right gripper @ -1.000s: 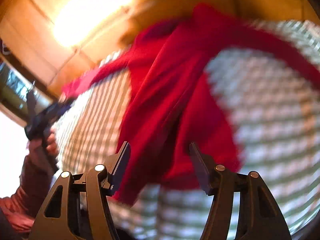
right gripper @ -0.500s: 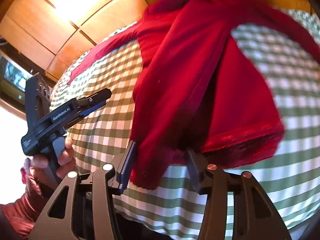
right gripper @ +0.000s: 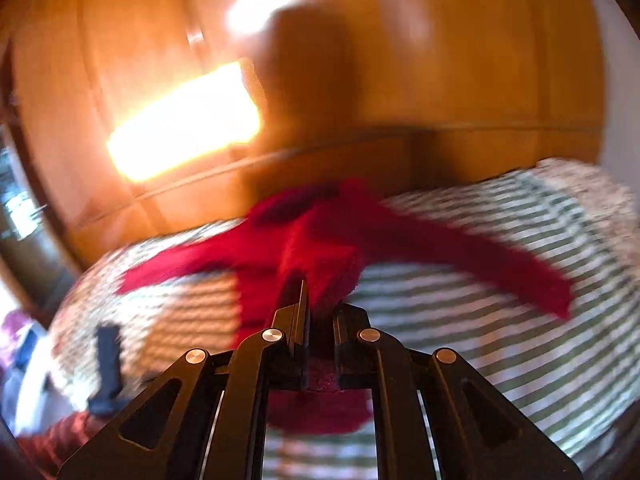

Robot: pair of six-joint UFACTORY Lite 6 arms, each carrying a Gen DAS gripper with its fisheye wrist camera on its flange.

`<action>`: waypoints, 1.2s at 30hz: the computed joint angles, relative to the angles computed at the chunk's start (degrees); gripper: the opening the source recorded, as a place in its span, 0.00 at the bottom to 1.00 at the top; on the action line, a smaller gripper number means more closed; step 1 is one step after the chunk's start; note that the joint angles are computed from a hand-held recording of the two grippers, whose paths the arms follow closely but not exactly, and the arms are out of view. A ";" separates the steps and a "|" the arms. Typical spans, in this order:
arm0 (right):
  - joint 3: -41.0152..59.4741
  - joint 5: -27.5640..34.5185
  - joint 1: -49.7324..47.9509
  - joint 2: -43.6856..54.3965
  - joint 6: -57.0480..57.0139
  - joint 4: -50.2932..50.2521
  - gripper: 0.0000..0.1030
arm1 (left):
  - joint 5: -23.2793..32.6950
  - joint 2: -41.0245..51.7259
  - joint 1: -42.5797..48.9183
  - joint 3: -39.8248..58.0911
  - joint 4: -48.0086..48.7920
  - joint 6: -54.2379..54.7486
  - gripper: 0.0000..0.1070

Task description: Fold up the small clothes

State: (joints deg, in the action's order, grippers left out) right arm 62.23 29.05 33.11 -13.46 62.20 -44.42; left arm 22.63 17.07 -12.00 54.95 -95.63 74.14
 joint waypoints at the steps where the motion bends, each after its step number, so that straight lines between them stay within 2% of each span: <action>1: 0.41 0.14 -3.29 -0.41 -2.08 0.76 0.07 | -0.69 2.03 -0.97 1.95 -0.72 -0.10 0.56; 4: 1.29 -0.89 -9.53 0.54 -5.73 2.13 0.07 | -1.08 6.58 -2.23 7.58 -2.21 -0.57 0.57; 5: 1.66 -1.80 -11.83 1.58 -6.40 2.50 0.07 | -0.59 7.78 -2.16 9.41 -1.09 -2.06 0.55; 6: 2.34 -2.36 -12.74 3.10 -5.50 1.65 0.07 | 0.11 9.87 -2.13 12.48 2.09 -5.72 0.37; 8: 3.13 -3.02 -15.01 4.50 -5.89 1.48 0.07 | 4.28 13.32 -1.20 17.81 10.72 -14.02 0.12; 9: 2.91 -3.61 -15.44 5.07 -4.72 0.48 0.07 | 4.42 13.22 -1.03 18.41 12.23 -15.49 0.10; 11: 2.76 -4.30 -16.25 5.31 -4.53 0.28 0.07 | 5.46 9.16 0.27 16.02 11.78 -14.43 0.09; 15: 1.73 -3.55 -14.76 3.58 -4.75 0.28 0.07 | 11.33 -2.56 7.82 9.68 17.90 -17.18 0.07; 17: -0.28 -2.86 -13.24 0.71 -5.29 1.28 0.07 | 16.38 -9.50 15.16 6.69 23.48 -19.79 0.06; 20: -5.56 -3.68 -11.51 -5.23 -10.16 7.64 0.07 | 24.01 -16.00 25.57 4.14 30.58 -23.13 0.05; 22: -9.12 -2.56 -8.26 -7.86 -10.01 8.52 0.07 | 29.21 -19.86 33.14 1.95 35.00 -24.01 0.05; 24: -15.00 -1.02 -3.60 -10.97 -9.43 9.88 0.07 | 31.93 -23.27 38.05 -0.93 37.50 -23.90 0.05; 27: -23.45 -0.57 2.60 -12.49 -6.29 11.61 0.07 | 32.57 -28.30 42.82 -9.61 40.85 -21.28 0.05; 28: -26.39 -1.36 4.00 -12.11 -6.34 13.49 0.07 | 31.06 -28.71 42.68 -11.81 41.56 -20.44 0.06; 31: -32.23 -1.82 8.38 -8.90 -2.09 12.73 0.07 | 20.45 -31.27 39.83 -20.70 46.54 -20.49 0.07; 33: -34.19 -1.22 10.12 -7.10 1.13 10.28 0.07 | 18.09 -31.17 40.17 -24.06 45.50 -19.26 0.18; 34: -34.94 -1.36 9.83 -7.17 0.72 10.58 0.07 | 17.57 -30.62 40.88 -25.01 44.12 -18.19 0.19; 35: -35.15 -1.21 9.57 -7.38 0.50 10.58 0.07 | 18.95 -30.54 42.80 -25.58 42.40 -16.20 0.21; 36: -34.91 -0.74 9.06 -7.58 -0.51 10.70 0.07 | 20.61 -31.72 44.72 -26.79 41.37 -14.78 0.28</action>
State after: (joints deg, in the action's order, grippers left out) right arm 27.32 28.31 42.16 -21.04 61.69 -33.73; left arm 43.24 -14.65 32.72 28.16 -54.26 59.35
